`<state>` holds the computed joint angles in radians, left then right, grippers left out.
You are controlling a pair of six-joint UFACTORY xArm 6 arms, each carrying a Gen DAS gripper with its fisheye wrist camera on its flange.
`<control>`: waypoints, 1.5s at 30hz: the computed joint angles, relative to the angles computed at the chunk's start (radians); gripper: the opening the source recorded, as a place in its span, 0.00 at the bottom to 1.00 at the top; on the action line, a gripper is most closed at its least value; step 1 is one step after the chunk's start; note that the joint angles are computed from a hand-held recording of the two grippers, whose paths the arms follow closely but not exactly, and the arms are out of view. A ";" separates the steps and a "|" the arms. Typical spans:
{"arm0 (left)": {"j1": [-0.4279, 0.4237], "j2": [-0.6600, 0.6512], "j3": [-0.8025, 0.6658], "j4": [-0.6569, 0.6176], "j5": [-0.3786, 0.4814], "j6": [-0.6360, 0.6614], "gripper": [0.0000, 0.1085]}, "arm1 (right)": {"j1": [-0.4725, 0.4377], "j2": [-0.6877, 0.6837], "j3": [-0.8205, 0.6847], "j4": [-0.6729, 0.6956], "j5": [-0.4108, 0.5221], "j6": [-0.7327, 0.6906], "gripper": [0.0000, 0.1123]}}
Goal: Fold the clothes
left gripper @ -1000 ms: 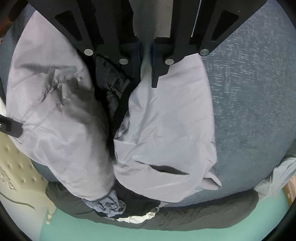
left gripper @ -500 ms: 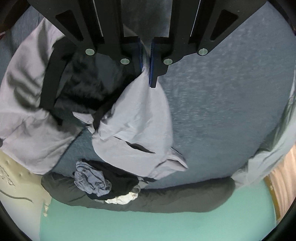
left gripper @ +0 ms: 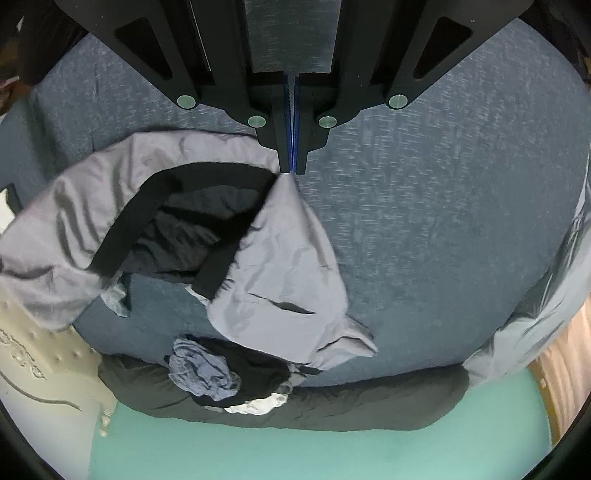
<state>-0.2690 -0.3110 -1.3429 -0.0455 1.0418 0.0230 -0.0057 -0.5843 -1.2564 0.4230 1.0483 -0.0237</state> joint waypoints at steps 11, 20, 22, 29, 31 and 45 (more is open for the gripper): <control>-0.083 0.246 -0.188 0.009 -0.049 -0.029 0.23 | -0.067 -0.146 0.222 0.058 0.010 -0.022 0.02; -0.112 0.509 -0.427 0.006 -0.051 -0.011 0.37 | -0.157 -0.116 0.247 0.143 0.024 -0.101 0.02; -0.117 0.572 -0.497 0.007 -0.035 -0.006 0.37 | -0.173 -0.108 0.251 0.160 0.026 -0.119 0.02; -0.134 0.784 -0.765 0.014 0.046 -0.003 0.37 | -0.199 -0.085 0.274 0.186 0.027 -0.156 0.02; -0.134 0.841 -0.838 0.013 0.072 -0.003 0.37 | -0.206 -0.081 0.280 0.187 0.030 -0.160 0.02; -0.111 0.910 -0.904 -0.050 0.060 0.030 0.08 | -0.217 -0.069 0.289 0.184 0.033 -0.171 0.02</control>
